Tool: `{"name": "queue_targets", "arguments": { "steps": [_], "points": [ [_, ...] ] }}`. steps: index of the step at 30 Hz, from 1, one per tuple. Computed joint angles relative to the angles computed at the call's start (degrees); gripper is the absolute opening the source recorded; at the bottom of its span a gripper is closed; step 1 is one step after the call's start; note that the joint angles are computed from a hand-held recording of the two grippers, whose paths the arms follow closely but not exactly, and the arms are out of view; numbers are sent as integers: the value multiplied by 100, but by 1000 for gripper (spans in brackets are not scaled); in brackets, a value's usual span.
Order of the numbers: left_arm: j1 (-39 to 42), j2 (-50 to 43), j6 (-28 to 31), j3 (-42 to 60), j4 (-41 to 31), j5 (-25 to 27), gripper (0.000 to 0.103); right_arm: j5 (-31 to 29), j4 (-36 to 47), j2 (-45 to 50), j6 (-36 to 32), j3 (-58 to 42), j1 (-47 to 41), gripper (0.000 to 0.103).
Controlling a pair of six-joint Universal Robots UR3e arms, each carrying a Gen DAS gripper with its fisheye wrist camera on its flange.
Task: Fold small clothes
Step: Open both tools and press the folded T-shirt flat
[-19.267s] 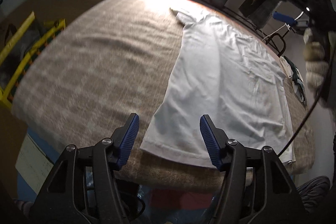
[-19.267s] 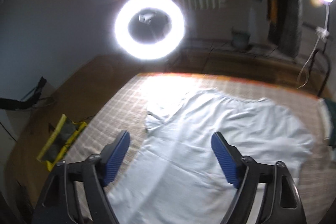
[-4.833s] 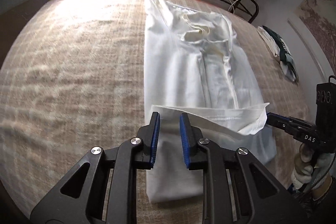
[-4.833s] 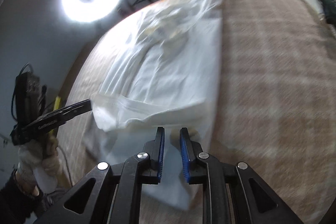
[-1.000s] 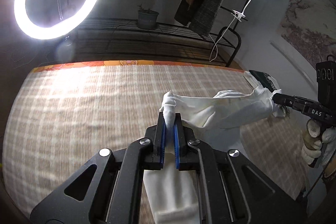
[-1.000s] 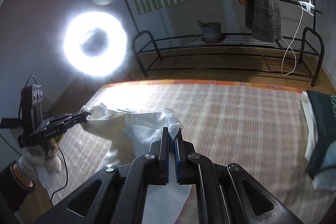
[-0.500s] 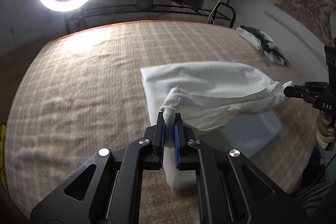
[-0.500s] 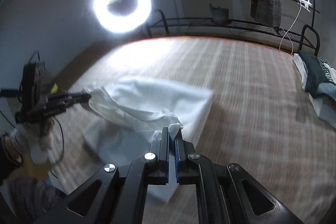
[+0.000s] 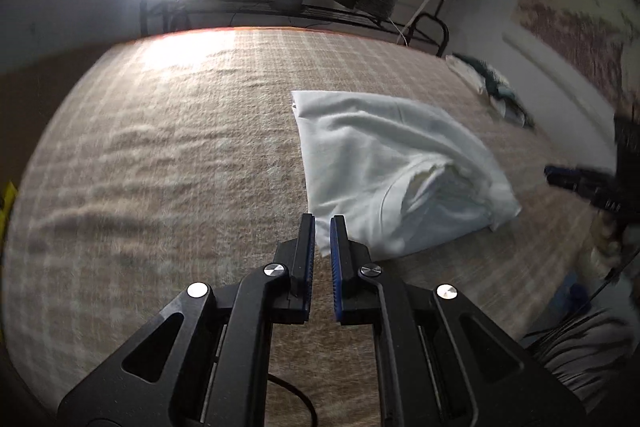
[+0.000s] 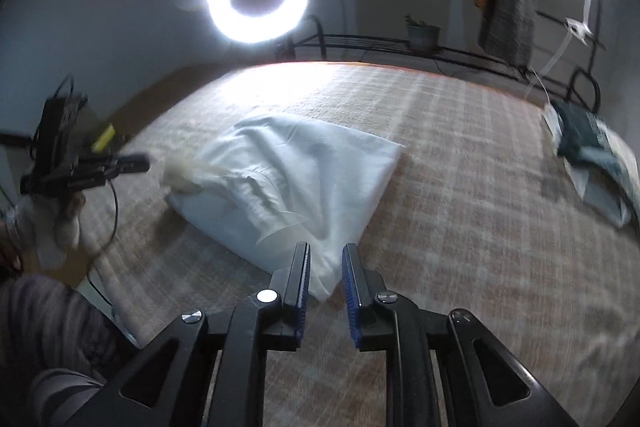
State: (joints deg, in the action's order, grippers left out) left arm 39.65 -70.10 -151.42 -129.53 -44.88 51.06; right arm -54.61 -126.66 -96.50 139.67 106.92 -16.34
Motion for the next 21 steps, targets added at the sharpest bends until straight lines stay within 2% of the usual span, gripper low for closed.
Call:
{"name": "queue_targets", "arguments": {
  "steps": [1,3,4,6,11,13,15,18,21],
  "points": [
    [65,-26,-108,47,-117,-73,12,97,113,15,59,-43,-101,23],
    [59,-328,-444,277,-352,-134,44,183,389,94,338,-200,-244,33],
    [58,-502,-598,383,-502,-213,46,98,580,251,591,-400,-240,38],
    [10,-784,-857,514,-680,-301,46,90,1022,577,965,-747,-257,39],
    [-187,-1397,-1319,647,-837,-448,46,566,1784,1170,1307,-1113,-300,39],
    [-215,-1484,-1416,585,-741,-526,40,527,1728,1335,1461,-1095,-167,36],
    [-304,-1551,-1543,621,-652,-449,7,450,1601,1500,1580,-1095,6,29],
    [-218,-1406,-1487,669,-858,-527,4,463,1733,1673,1625,-1179,164,2],
    [125,-1054,-1216,789,-1534,-838,3,561,1806,1586,1697,-1254,140,1]
  ]
}}
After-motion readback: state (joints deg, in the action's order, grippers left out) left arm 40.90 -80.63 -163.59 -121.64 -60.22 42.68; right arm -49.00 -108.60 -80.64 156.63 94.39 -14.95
